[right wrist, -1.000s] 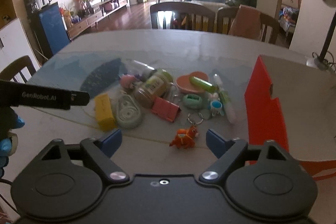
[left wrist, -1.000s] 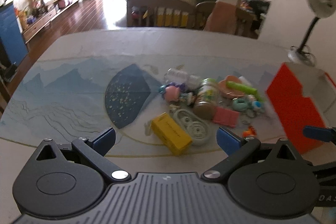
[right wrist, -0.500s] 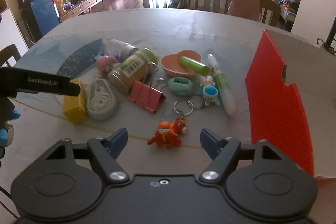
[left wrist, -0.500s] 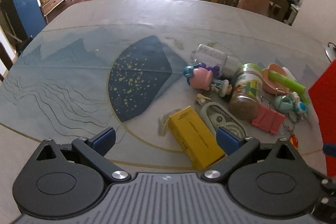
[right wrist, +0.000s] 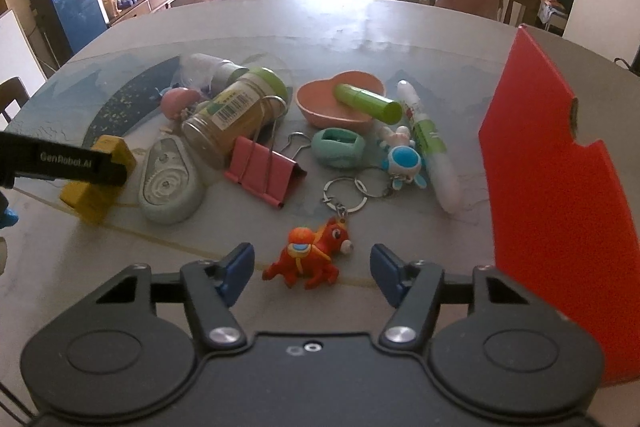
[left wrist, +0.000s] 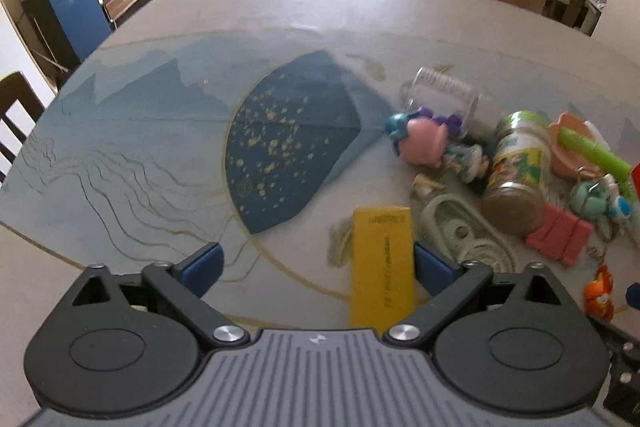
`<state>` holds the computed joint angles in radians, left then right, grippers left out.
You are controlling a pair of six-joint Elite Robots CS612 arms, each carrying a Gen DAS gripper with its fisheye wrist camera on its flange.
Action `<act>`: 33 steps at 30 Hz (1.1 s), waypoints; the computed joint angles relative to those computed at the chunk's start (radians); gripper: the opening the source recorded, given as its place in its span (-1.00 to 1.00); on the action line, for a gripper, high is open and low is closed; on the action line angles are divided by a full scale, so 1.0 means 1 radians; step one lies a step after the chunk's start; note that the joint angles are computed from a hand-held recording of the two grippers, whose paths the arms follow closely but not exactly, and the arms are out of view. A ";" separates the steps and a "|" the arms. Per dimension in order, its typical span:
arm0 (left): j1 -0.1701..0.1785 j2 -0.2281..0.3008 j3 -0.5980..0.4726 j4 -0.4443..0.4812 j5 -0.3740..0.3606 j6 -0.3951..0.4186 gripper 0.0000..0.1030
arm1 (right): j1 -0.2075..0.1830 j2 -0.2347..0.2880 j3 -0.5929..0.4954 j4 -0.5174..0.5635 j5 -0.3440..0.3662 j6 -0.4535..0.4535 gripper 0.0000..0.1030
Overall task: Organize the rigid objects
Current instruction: 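Grasp the yellow box with the left gripper while the right gripper grasps the orange horse keychain, then carry the yellow box and horse keychain with both grippers into the cardboard box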
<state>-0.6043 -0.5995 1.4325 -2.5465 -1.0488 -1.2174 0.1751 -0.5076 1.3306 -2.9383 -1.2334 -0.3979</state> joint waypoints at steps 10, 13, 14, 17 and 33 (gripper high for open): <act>-0.003 0.007 0.008 -0.032 0.017 0.065 0.51 | 0.006 0.012 -0.015 -0.009 -0.012 -0.013 -0.05; -0.005 0.008 0.014 -0.071 0.013 0.096 0.26 | 0.007 0.012 -0.013 -0.019 -0.019 -0.021 -0.14; -0.005 0.008 0.016 -0.085 0.010 0.101 0.16 | 0.008 0.011 -0.012 -0.021 -0.022 -0.022 -0.14; -0.005 0.008 0.020 -0.110 0.002 0.116 -0.06 | 0.010 0.009 -0.006 -0.030 -0.033 -0.030 -0.15; -0.029 -0.033 0.091 -0.193 -0.032 0.119 -0.43 | 0.003 -0.051 0.093 -0.098 -0.041 0.005 -0.25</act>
